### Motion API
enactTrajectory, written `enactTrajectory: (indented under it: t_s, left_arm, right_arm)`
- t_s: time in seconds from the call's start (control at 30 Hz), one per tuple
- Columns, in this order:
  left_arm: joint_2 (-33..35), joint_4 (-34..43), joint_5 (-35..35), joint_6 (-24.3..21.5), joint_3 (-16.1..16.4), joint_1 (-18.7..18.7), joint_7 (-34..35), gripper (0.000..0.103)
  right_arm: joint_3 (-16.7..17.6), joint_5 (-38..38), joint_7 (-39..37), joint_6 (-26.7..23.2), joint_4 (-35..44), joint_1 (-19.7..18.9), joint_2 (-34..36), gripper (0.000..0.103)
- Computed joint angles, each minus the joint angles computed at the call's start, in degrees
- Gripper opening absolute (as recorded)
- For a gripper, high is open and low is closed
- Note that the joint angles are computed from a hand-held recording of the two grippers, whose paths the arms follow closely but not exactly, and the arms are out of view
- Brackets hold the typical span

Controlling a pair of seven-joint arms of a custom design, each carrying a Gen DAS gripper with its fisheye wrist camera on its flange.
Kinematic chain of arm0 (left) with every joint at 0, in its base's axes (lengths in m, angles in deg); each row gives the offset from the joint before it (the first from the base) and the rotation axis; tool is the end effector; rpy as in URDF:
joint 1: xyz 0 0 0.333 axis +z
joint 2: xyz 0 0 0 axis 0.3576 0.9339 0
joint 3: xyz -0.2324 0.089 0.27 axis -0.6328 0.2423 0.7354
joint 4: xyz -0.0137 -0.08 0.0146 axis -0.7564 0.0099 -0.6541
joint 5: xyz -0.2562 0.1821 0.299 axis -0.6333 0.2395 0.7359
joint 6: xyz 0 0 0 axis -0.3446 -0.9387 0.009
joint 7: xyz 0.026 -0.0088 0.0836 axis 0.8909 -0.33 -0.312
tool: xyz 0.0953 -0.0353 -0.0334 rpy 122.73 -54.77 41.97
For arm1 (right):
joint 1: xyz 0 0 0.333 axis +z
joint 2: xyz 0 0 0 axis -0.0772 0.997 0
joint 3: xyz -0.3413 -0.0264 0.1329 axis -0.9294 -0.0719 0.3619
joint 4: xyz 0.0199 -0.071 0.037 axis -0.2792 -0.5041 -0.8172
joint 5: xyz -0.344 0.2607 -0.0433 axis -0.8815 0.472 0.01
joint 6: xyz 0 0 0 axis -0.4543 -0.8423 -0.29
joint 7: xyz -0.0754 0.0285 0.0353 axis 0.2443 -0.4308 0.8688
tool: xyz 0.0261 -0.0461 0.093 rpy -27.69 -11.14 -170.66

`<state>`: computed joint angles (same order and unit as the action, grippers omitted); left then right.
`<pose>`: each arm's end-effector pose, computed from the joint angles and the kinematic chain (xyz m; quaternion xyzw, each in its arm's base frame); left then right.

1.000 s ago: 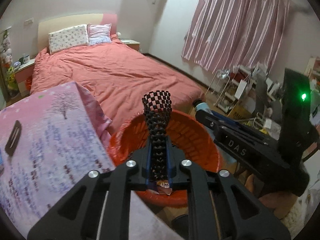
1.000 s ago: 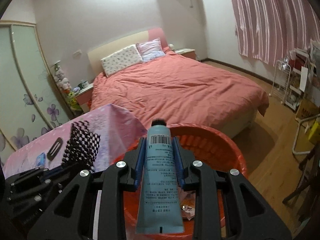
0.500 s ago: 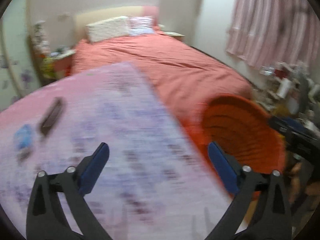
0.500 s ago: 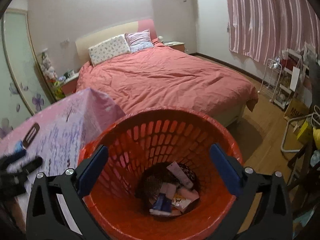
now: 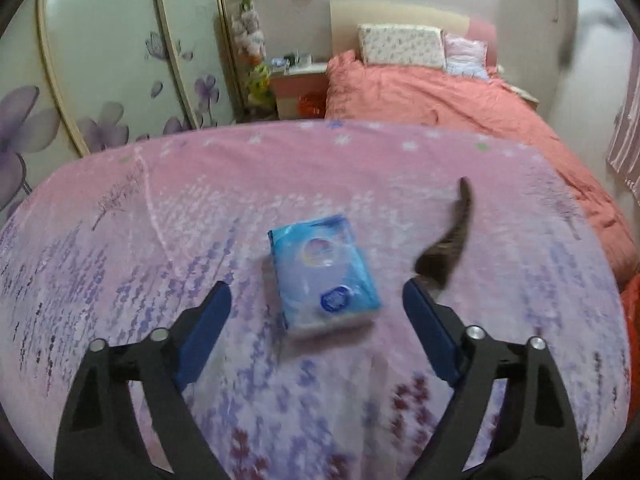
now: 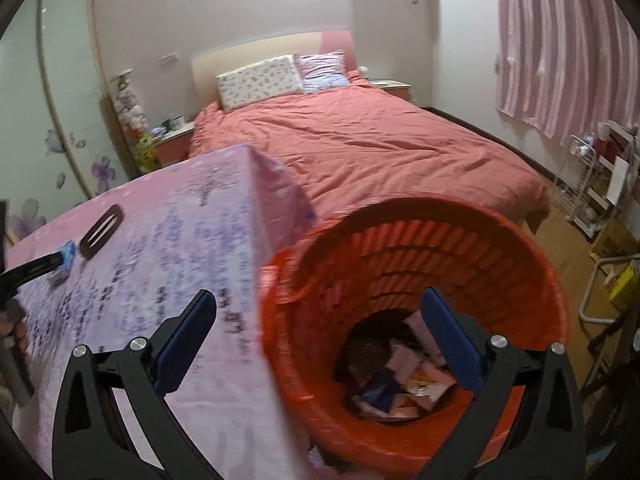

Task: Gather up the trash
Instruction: 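Grasp the blue tissue pack with the left tool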

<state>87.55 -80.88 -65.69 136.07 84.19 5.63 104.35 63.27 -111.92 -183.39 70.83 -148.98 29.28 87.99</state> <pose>0.8350 -0.1374 0.3286 -0.6384 0.6858 -0.2246 0.2676 0.5588 0.3888 0.3489 -0.4670 0.7701 -0.3431 0.2668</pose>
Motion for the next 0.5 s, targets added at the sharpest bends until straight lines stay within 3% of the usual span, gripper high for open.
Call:
enactTrajectory:
  t_s: [0.07, 0.13, 0.17, 0.2, 0.33, 0.5]
  left_arm:
    - [2.66, 4.26, 0.30, -2.83, -0.42, 0.51, 1.26, 0.078]
    - [4.88, 7.92, 1.00, -5.23, -0.20, 0.44, 1.44, 0.065]
    - [5.95, 9.86, -0.61, -6.37, -1.63, 1.65, 3.20, 0.063]
    - [5.81, 9.79, -0.40, -6.49, -2.89, 2.60, 2.48, 0.053]
    - [5.02, 9.14, -0.16, -7.89, -2.53, 4.05, 1.78, 0.052]
    - [-0.53, -1.48, 3.20, -2.44, 1.41, 3.54, 0.60, 0.052]
  right_arm:
    - [0.22, 0.38, -1.54, 1.44, 1.16, -0.21, 0.84, 0.101]
    - [0.16, 1.09, -2.60, 2.54, 2.05, -0.17, 1.49, 0.101]
    - [0.05, 1.36, -2.87, 2.87, 2.31, -0.03, 1.71, 0.101]
    - [-0.01, 1.79, -3.50, 3.48, 2.76, -0.02, 2.03, 0.101]
    - [-0.33, 3.89, -6.95, 4.91, 5.74, 0.79, 4.21, 0.101]
    - [-1.26, 5.57, -12.55, 6.86, 11.27, 2.47, 8.29, 0.101]
